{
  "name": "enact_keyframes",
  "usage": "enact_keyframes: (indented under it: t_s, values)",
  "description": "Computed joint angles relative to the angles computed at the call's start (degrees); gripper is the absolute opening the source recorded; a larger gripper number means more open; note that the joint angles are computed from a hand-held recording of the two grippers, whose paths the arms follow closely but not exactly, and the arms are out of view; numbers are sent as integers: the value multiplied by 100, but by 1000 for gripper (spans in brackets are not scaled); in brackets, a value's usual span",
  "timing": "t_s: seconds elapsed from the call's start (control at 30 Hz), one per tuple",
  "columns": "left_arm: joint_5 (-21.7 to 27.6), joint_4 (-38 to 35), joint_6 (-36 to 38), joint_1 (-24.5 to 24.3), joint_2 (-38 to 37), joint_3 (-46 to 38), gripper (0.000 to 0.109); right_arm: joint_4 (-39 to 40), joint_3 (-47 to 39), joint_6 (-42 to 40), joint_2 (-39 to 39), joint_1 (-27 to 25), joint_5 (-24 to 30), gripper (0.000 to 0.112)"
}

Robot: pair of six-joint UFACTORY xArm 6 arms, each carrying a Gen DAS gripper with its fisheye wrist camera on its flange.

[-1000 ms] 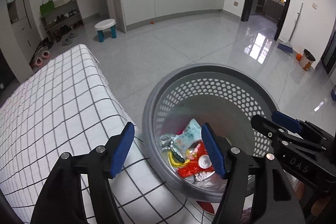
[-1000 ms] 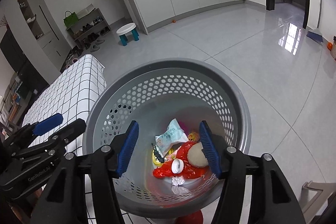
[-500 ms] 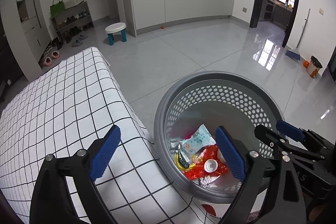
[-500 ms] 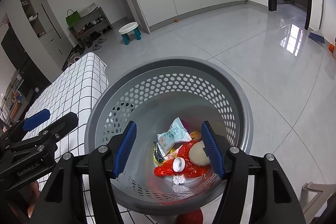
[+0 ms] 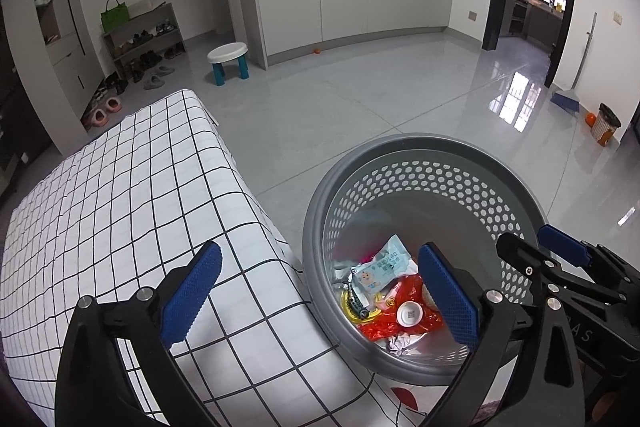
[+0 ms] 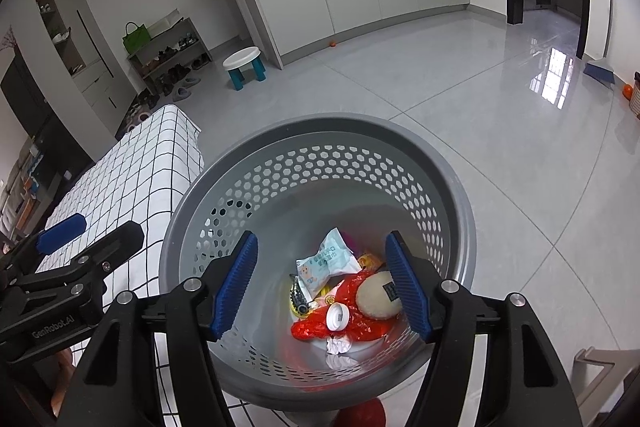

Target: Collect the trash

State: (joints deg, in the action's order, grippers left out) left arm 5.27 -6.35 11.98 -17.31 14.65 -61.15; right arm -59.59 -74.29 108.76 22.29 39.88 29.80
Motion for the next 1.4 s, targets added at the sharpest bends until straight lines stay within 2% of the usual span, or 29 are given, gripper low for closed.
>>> enact_keyframes:
  t_s: [0.13,0.73,1.0,1.23,1.4]
  values:
    - [-12,361,-291,22,-11,19,97,-12,3,12,-3,-1,0,65]
    - [35,536,-489,52,-2,-1,97,-44,10,47,-19,-7,11,65]
    - [76,1016,-961,92,8,-27,97,-46,10,47,-15,-13,4,65]
    - [194,669,-689,68,45,-104,97,-51,9,53,-12,-8,5,65]
    - [182,890,-904,99,56,-96,97,-57,7,61,-9,-7,5,65]
